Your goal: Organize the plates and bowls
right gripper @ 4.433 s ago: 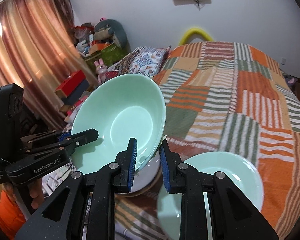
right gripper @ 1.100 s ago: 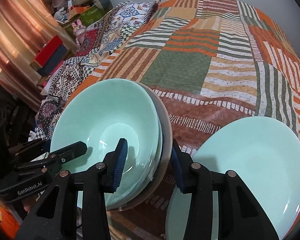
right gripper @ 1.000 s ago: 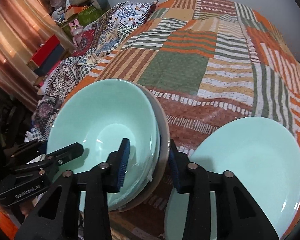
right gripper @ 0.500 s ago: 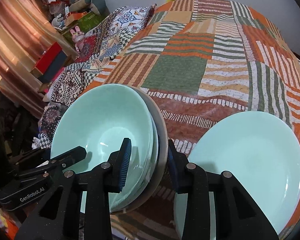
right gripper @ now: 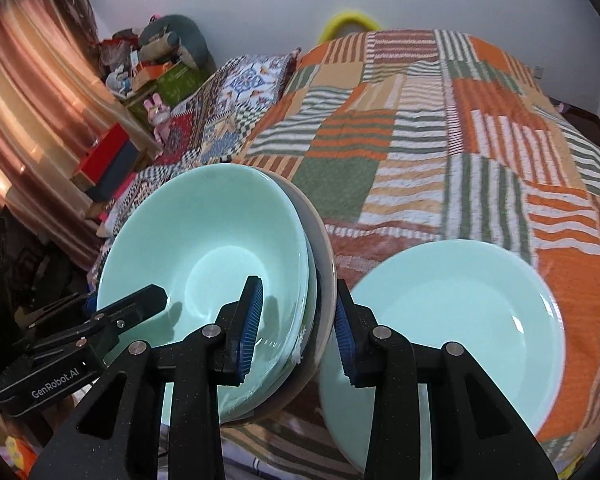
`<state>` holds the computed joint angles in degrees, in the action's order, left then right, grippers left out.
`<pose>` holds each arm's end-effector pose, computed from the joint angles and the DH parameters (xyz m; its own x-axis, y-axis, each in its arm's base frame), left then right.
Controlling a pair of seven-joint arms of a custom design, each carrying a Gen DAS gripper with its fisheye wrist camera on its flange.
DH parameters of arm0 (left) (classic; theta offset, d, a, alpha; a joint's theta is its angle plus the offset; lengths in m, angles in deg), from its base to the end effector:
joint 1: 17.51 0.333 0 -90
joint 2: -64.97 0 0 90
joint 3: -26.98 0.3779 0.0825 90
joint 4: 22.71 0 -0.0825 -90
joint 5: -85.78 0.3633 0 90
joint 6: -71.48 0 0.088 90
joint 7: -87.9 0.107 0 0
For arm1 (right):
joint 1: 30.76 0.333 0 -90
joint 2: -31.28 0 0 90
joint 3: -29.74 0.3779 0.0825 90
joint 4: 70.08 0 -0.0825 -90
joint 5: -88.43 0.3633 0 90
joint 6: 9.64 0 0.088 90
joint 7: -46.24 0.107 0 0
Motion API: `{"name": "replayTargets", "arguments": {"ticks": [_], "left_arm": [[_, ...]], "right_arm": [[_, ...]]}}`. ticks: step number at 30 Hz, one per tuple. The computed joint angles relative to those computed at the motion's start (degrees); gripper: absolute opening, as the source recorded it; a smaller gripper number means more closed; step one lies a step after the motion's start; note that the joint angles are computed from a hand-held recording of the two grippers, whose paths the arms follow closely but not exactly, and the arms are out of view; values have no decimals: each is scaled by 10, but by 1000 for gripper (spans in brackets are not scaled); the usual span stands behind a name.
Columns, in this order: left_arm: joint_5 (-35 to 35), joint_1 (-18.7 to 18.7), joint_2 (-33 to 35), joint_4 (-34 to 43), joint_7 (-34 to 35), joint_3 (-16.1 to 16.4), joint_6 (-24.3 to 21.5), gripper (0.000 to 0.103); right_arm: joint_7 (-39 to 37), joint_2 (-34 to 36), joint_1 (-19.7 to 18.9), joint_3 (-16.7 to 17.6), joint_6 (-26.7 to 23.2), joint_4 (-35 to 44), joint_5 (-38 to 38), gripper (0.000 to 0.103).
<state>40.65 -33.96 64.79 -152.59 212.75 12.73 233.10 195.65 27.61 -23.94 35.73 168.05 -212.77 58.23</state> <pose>0.4784 -0.2431 0.4870 -0.5018 -0.8226 0.2675 -0.7712 0.2854 -0.5691 0.4641 0.1494 0.4588 -0.1874 -0.9393 -0.2875 -0.7629 0.3235 -0.5597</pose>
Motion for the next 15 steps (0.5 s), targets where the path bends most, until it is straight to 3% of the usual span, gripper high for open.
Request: {"name": "replayTargets", "arguments": {"ticks": [7,15], "left_arm": [[-16,-22,-6,11,27,-12,-3,40],[-9,-44,0,21,32,-23,-18,40]], "right_arm": [[68,-57,-68,39,-2,-39,-53,32],[90,-126,-145,93,-10,-84,-51,32]]}}
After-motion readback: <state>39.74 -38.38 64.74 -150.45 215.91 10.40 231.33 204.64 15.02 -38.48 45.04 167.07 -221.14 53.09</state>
